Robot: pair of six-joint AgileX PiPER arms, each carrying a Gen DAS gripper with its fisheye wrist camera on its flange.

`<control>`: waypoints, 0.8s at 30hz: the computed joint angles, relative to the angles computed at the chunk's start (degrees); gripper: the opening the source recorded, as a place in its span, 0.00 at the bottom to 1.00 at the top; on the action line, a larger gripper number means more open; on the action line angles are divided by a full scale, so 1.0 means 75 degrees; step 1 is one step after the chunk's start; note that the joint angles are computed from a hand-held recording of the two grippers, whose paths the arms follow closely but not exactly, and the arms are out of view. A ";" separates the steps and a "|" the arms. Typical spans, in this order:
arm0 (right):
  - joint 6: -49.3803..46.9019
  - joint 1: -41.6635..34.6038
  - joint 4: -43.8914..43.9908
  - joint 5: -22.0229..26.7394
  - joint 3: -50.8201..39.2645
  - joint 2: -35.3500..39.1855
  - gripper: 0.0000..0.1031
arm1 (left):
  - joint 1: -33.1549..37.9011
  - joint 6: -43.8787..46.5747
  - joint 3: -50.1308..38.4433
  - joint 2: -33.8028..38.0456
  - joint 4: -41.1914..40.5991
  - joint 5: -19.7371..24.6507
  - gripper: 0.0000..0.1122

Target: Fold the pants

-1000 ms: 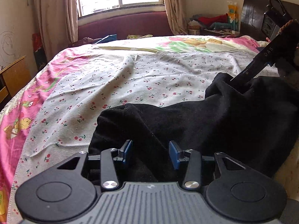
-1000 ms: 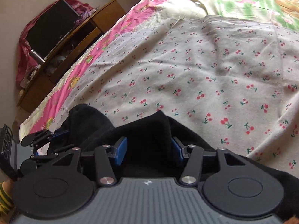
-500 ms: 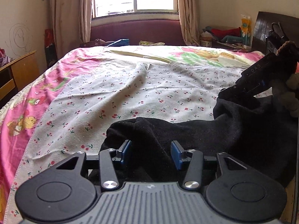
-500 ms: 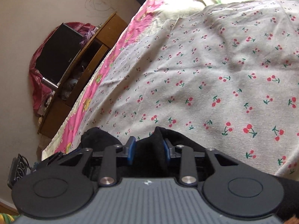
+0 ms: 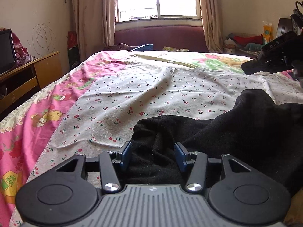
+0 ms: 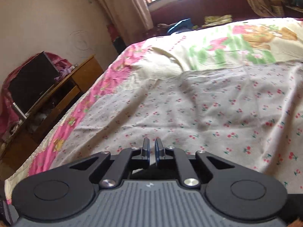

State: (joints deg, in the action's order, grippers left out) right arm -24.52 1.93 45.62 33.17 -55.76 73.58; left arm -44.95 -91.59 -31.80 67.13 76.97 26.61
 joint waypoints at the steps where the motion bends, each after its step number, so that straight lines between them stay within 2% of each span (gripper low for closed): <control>1: -0.0404 0.0221 0.0270 0.0591 -0.0596 0.0513 0.46 | 0.0180 0.0322 0.0070 -0.0217 -0.0518 -0.0228 0.56; 2: -0.0697 0.0488 0.0390 0.1129 -0.1181 0.1091 0.56 | 0.0400 0.0767 0.0122 -0.0413 -0.1151 -0.0507 0.56; 3: -0.0884 0.0938 0.0387 0.1441 -0.1736 0.1744 0.61 | 0.0596 0.1041 0.0252 -0.0667 -0.1740 -0.0763 0.56; 4: -0.0923 0.1307 0.0252 0.1446 -0.2139 0.2220 0.60 | 0.0582 0.1068 0.0360 -0.0906 -0.2025 -0.0714 0.56; 5: -0.0979 0.1601 0.0133 0.1521 -0.2582 0.2717 0.60 | 0.0348 0.0788 0.0486 -0.1177 -0.2044 -0.0363 0.56; 7: -0.0888 0.1975 -0.0278 0.2167 -0.3713 0.3794 0.60 | -0.0252 0.0060 0.0655 -0.1561 -0.1960 0.0443 0.59; 8: -0.0866 0.2043 -0.0380 0.2580 -0.4202 0.4256 0.60 | -0.0322 -0.0071 0.0716 -0.1675 -0.2072 0.0545 0.62; 10: -0.0811 0.2152 -0.0442 0.2951 -0.4766 0.4839 0.61 | -0.0310 -0.0466 0.0899 -0.1813 -0.2222 0.0492 0.62; 12: -0.1051 0.2121 -0.0180 0.3521 -0.5229 0.5349 0.61 | -0.0370 -0.0812 0.1016 -0.1628 -0.2015 0.0498 0.63; 14: -0.1036 0.2094 0.0113 0.4108 -0.5584 0.5773 0.62 | -0.0668 -0.1139 0.1088 -0.1456 -0.1701 0.0760 0.63; 16: -0.1231 0.2148 0.0073 0.4644 -0.5744 0.5891 0.62 | -0.0817 -0.1101 0.1176 -0.1562 -0.1650 0.0855 0.66; 18: -0.1765 0.2225 -0.0041 0.4632 -0.5466 0.5629 0.64 | -0.0683 -0.1163 0.1326 -0.1623 -0.1614 0.0647 0.72; 20: -0.1699 0.2236 0.0053 0.4406 -0.5313 0.5626 0.64 | -0.0428 -0.1414 0.1482 -0.1555 -0.1430 0.0270 0.74; 21: -0.1540 0.2211 0.0207 0.4321 -0.5321 0.5730 0.61 | -0.0392 -0.1529 0.1501 -0.1524 -0.1381 0.0219 0.74; 22: -0.1399 0.2210 0.0365 0.4142 -0.5224 0.5738 0.47 | -0.0351 -0.1543 0.1499 -0.1537 -0.1374 0.0174 0.74; 24: -0.0778 0.2438 0.0449 0.3887 -0.5206 0.5745 0.30 | -0.0172 -0.1435 0.1511 -0.1620 -0.1501 -0.0034 0.74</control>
State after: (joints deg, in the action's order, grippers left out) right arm -30.35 20.21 48.99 62.33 -94.81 116.66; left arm -46.24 -102.35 -20.47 54.98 65.72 26.35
